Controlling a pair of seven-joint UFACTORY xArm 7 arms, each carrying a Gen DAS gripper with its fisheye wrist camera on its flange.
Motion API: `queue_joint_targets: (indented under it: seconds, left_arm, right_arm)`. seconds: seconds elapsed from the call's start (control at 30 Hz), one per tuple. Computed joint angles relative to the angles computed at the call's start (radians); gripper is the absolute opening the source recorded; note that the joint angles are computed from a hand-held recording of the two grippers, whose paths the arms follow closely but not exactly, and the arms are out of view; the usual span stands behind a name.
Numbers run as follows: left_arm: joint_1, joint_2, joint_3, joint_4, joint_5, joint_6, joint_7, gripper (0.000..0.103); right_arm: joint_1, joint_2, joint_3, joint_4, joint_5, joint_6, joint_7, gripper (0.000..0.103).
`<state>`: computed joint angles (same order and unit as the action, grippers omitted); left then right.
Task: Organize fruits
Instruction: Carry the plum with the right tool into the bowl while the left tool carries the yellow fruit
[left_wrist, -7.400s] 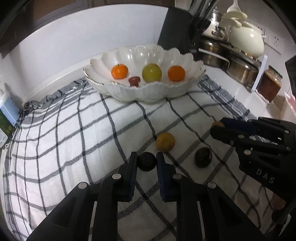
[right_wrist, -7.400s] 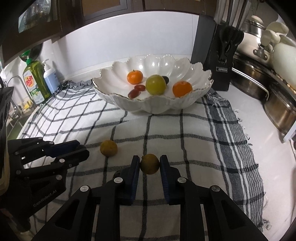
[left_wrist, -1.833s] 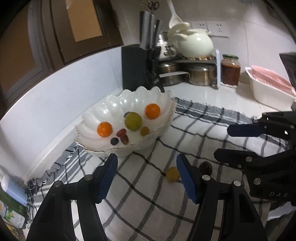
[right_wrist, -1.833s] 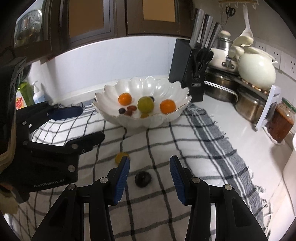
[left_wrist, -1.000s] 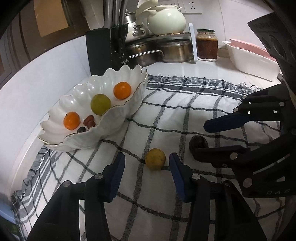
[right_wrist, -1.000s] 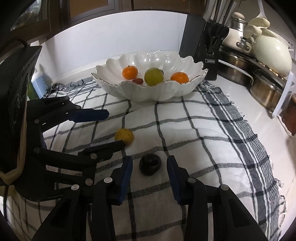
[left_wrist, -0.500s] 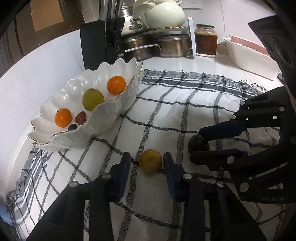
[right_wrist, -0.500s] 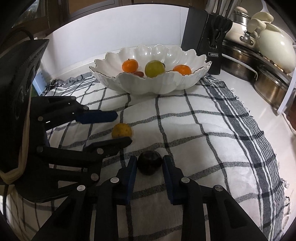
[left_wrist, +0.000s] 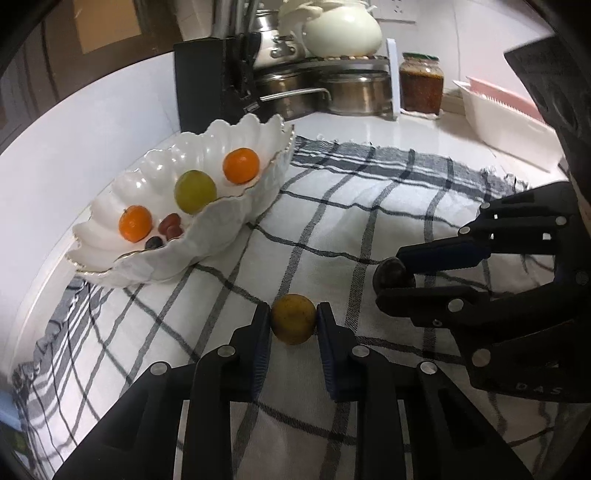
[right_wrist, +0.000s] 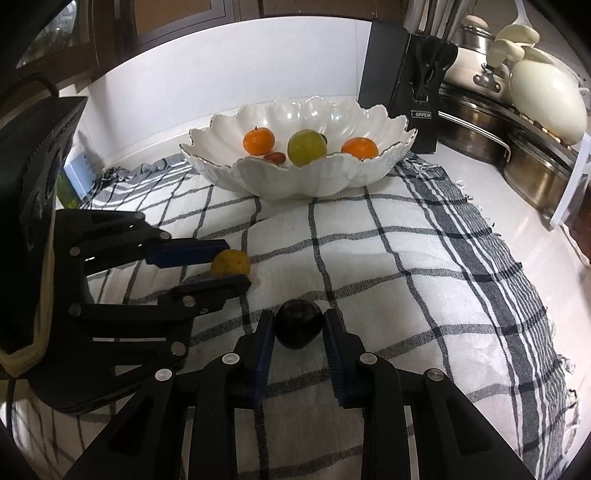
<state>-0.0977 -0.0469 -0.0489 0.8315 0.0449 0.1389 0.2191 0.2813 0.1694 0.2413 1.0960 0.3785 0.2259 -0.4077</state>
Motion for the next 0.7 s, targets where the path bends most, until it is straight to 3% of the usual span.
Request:
queue_joint_targets:
  seconds: [0.43,0.7]
  left_arm:
    - [0.08,-0.106,-0.044,-0.036,0.182,0.017,-0.323,0.026]
    - [0.122,-0.174,-0.069,-0.052,0.241,0.021,-0.456,0.026]
  right_arm:
    - [-0.011,-0.046,0.023,-0.001,0.139,-0.03,-0.122,0.028]
    - [0.001,-0.08,0.023,0.004,0.255,-0.055,-0.236,0.028]
